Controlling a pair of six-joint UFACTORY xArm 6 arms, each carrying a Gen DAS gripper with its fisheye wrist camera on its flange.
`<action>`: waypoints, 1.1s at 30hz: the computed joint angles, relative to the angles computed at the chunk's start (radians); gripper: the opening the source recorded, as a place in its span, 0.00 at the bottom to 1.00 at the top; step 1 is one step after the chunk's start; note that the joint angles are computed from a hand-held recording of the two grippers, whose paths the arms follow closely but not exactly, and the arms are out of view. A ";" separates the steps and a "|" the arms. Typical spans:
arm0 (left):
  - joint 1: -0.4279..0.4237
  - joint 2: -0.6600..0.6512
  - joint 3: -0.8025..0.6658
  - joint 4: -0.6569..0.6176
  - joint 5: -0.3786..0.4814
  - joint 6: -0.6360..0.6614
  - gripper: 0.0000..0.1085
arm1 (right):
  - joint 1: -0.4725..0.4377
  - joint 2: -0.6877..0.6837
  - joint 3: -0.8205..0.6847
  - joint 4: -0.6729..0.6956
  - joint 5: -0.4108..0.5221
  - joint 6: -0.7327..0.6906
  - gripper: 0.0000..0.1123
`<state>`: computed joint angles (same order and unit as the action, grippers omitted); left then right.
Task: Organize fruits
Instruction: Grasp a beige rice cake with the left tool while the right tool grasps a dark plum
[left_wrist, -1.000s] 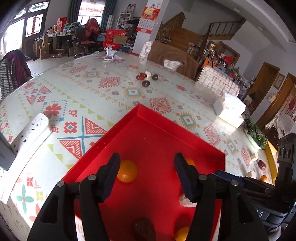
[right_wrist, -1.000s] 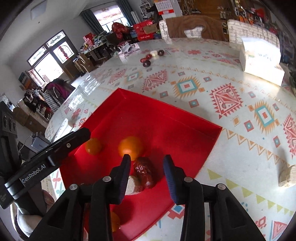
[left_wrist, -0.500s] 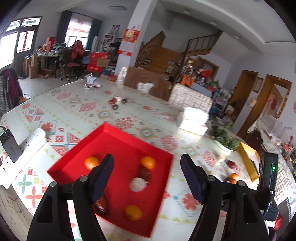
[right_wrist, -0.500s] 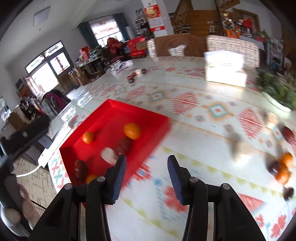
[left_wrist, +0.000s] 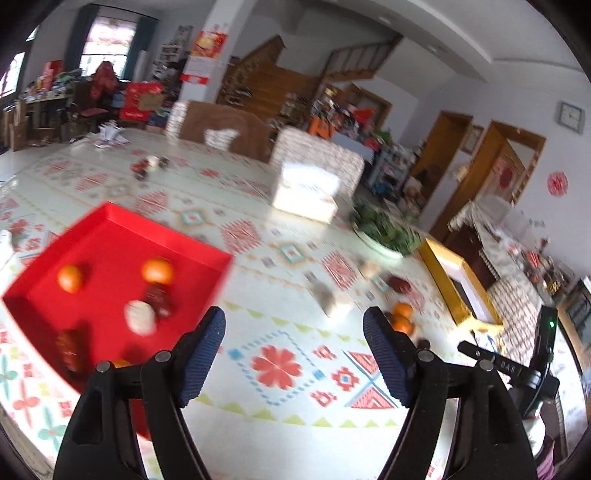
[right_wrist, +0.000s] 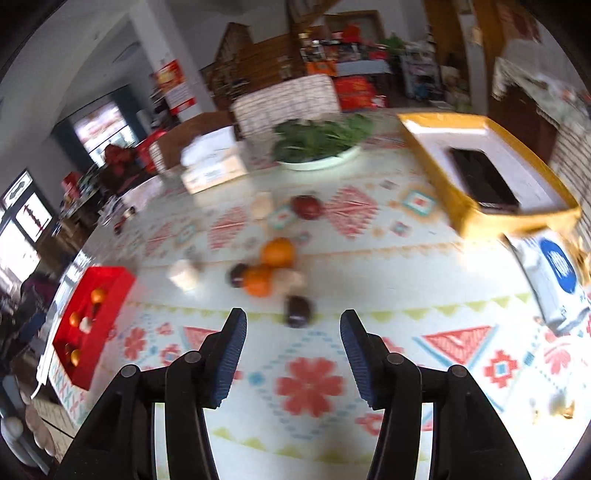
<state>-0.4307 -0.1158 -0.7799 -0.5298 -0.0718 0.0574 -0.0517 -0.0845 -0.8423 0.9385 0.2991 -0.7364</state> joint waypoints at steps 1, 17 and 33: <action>-0.006 0.018 -0.013 0.011 0.008 -0.005 0.70 | -0.010 0.011 -0.007 0.013 0.010 -0.014 0.51; -0.005 0.393 -0.355 0.234 0.154 -0.157 0.70 | 0.045 0.226 -0.143 -0.066 -0.030 0.009 0.44; -0.019 0.650 -0.680 0.546 0.290 -0.316 0.39 | 0.042 0.233 -0.151 -0.044 -0.019 -0.025 0.24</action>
<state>-0.4495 0.5337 -1.4600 0.0165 0.2187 -0.2585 -0.0096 0.1485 -0.9929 0.8946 0.2805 -0.7618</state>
